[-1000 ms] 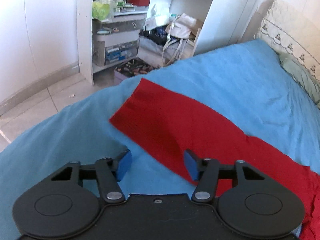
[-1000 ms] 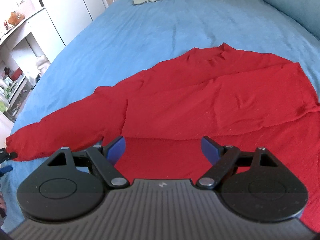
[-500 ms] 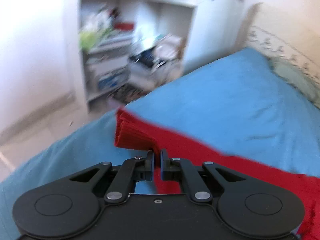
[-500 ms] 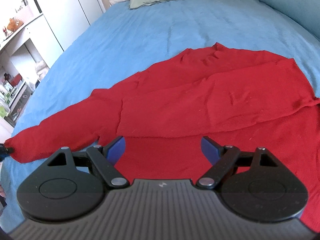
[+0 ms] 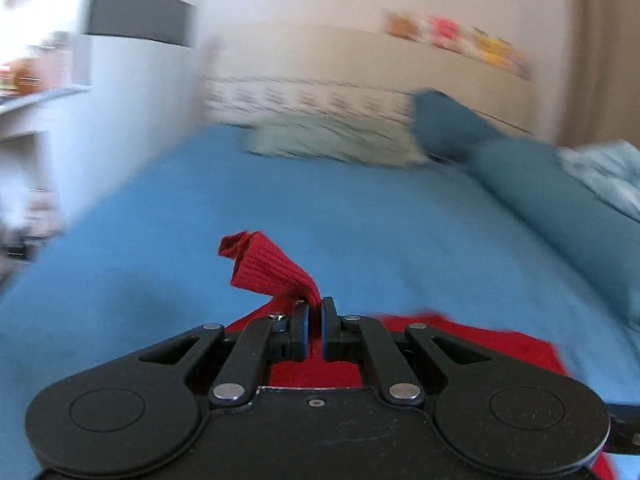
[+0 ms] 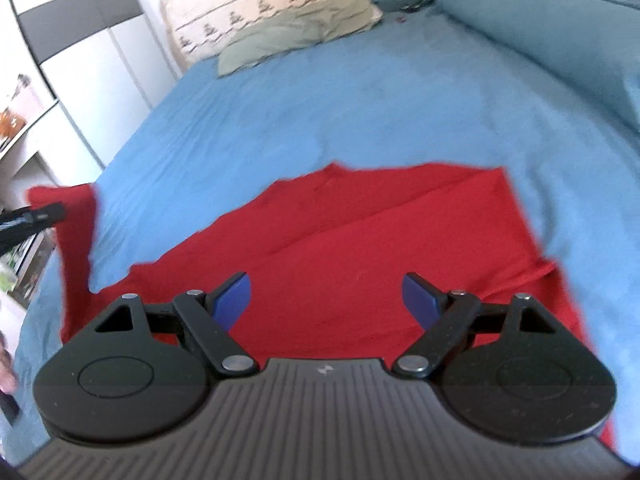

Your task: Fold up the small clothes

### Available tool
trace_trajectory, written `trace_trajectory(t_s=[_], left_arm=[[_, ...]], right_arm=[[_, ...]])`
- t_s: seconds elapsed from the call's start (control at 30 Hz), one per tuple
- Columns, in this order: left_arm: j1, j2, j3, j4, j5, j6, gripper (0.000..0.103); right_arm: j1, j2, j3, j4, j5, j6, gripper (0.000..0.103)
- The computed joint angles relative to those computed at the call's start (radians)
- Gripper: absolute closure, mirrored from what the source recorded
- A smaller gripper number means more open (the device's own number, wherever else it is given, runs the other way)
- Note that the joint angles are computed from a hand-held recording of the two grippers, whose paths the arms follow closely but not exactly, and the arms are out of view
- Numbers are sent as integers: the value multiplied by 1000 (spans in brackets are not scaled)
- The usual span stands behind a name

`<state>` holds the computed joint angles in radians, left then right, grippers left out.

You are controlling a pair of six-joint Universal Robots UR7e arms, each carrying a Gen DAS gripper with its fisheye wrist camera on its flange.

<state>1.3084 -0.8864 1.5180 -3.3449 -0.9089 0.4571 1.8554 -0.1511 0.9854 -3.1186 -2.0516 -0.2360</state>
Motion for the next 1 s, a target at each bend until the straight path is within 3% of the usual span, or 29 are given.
trace_trajectory(t_s=[0.23, 0.37, 0.43, 0.5, 0.6, 0.7, 0.87, 1.0], left_arm=[[-6, 212, -87, 243, 2, -162, 98], [-7, 258, -78, 200, 47, -86, 96], [-5, 244, -63, 193, 28, -74, 87], [-3, 216, -36, 195, 13, -72, 62], [-7, 180, -6, 158, 49, -36, 40], [-4, 123, 47, 108, 109, -6, 33], [34, 51, 94, 28, 225, 25, 32], [69, 27, 103, -39, 286, 66, 32]], right_arm=[[-85, -78, 66, -19, -5, -79, 5], [-125, -100, 101, -3, 22, -85, 5], [-134, -103, 110, 1, 38, -82, 5], [-138, -104, 107, 21, 59, -65, 5], [-135, -98, 77, 75, 99, -31, 5], [-121, -62, 8, 145, 128, -14, 5], [-105, 46, -157, 260, 161, -2, 10], [-101, 158, -321, 331, 141, 28, 31]])
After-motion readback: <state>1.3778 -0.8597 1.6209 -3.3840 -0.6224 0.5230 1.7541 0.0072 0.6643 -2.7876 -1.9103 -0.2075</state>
